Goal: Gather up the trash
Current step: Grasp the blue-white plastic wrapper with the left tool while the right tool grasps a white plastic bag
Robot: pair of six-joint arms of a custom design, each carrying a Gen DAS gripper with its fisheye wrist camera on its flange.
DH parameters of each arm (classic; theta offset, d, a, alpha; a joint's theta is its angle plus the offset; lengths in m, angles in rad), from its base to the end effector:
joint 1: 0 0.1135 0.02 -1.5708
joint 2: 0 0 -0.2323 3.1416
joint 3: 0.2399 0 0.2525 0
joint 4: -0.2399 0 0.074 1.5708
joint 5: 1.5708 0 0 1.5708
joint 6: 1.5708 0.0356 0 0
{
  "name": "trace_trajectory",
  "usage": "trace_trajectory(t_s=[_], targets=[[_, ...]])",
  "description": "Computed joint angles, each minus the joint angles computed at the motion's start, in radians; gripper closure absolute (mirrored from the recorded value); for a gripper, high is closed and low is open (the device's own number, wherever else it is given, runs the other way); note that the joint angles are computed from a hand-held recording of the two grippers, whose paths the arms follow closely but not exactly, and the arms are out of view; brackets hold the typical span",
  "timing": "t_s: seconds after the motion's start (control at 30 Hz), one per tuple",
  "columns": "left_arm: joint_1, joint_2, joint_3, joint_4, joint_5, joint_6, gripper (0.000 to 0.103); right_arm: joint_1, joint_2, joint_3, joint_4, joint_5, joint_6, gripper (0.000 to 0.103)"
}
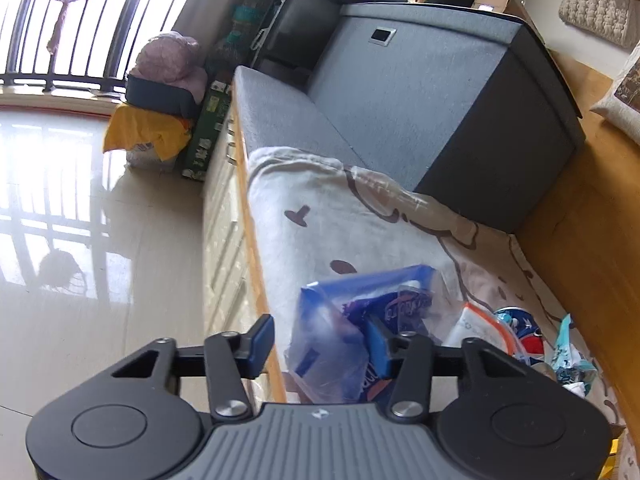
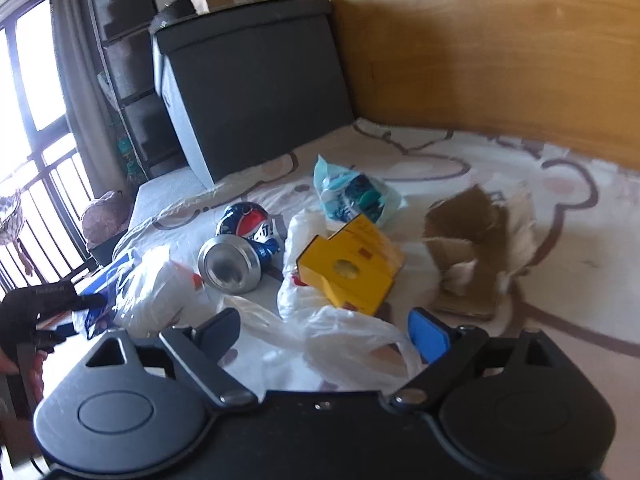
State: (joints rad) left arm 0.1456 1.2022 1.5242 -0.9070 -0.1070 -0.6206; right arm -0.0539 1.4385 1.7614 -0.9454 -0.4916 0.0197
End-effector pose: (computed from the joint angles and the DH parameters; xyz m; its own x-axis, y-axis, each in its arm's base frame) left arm 0.2381 0.0388 0.4043 -0.3094 -0.6297 -0.7125 -0.5067 0.7432 -0.4368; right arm 0.2890 0.0012 0.4170 -0.5887 0.0492 -0.8068 -0.3239 0.9002 0.2912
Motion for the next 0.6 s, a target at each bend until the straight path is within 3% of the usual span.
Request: trace_trajectory(t_s=[0.13, 0.23, 0.27, 0.3, 0.43, 0.6], targets=[[-0.029, 0.010, 0.010, -0.010, 0.002, 0.053, 0.064, 0.063, 0.071, 0.071, -0.044, 0.085, 0.067, 0.020], [-0.067, 0.003, 0.020, -0.031, -0.014, 0.106, 0.071, 0.078, 0.118, 0.115, -0.105, 0.089, 0.088, 0.036], [-0.073, -0.003, 0.024, -0.039, -0.011, 0.117, 0.073, 0.078, 0.108, 0.099, -0.101, 0.082, 0.084, 0.045], [-0.083, -0.007, 0.029, -0.045, -0.016, 0.131, 0.075, 0.077, 0.095, 0.084, -0.096, 0.069, 0.067, 0.061], [-0.152, -0.027, 0.060, -0.089, -0.092, 0.185, 0.081, 0.082, 0.049, 0.058, -0.118, 0.072, 0.019, 0.066], [-0.276, -0.055, 0.107, -0.173, -0.250, 0.225, 0.082, 0.052, -0.012, 0.045, -0.162, 0.056, -0.026, 0.068]])
